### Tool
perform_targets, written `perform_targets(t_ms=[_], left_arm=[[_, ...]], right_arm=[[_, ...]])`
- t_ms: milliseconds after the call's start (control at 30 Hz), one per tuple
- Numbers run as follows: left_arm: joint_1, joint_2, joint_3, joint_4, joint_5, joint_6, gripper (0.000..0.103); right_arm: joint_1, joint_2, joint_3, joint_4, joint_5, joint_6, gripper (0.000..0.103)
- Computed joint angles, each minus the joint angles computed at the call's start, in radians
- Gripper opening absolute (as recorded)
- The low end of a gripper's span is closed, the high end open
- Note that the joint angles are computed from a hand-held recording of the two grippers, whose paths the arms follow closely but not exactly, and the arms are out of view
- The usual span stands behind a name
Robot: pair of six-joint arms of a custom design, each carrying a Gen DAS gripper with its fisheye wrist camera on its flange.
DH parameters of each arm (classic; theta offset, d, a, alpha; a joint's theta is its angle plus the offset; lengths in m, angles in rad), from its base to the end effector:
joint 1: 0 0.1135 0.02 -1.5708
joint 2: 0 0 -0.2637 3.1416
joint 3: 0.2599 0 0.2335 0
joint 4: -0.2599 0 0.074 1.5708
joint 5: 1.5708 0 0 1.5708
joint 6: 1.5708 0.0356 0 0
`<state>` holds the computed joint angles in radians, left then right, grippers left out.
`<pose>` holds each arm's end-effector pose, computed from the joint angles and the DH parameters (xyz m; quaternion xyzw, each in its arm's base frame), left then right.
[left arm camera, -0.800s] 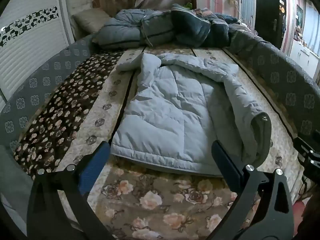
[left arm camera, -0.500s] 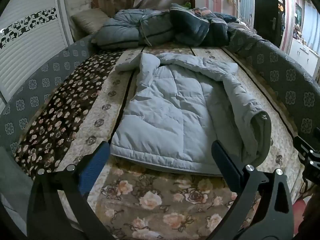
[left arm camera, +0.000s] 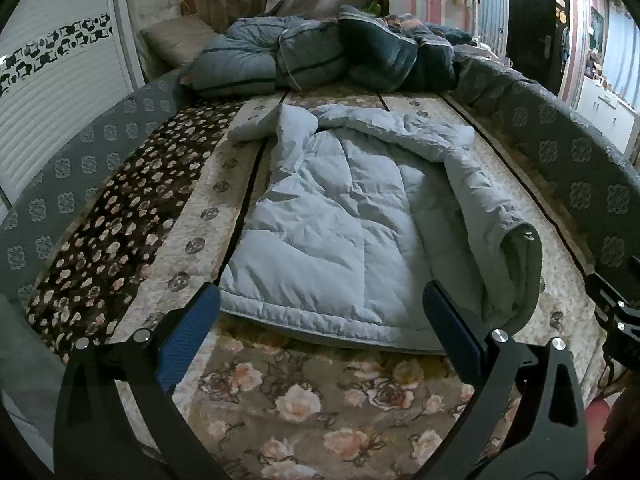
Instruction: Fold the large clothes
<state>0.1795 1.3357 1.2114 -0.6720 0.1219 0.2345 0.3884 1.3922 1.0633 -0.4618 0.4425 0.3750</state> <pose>0.2629 0.0433 0.3234 0.0484 0.9232 0.0223 0.3805 0.2656 0.0922 0.2814 0.0774 0.9029 -0.0502 0.4199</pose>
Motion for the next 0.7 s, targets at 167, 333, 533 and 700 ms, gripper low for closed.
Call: perform_targets(t_ms=[167, 333, 533, 700], left_arm=[[0.004, 0.004, 0.003, 0.001, 0.000, 0.002, 0.100], [0.014, 0.014, 0.026, -0.022, 0.015, -0.003, 0.100], [0.009, 0.018, 0.031, -0.022, 0.006, 0.007, 0.100], [-0.005, 0.020, 0.037, -0.024, -0.008, 0.008, 0.100]], right_arm=[[-0.008, -0.009, -0.032, 0.027, 0.000, -0.002, 0.101], [-0.007, -0.016, -0.046, 0.035, 0.008, -0.004, 0.101], [-0.001, -0.019, -0.037, 0.023, 0.013, -0.004, 0.101], [-0.001, -0.020, -0.043, 0.029, 0.017, 0.000, 0.101]])
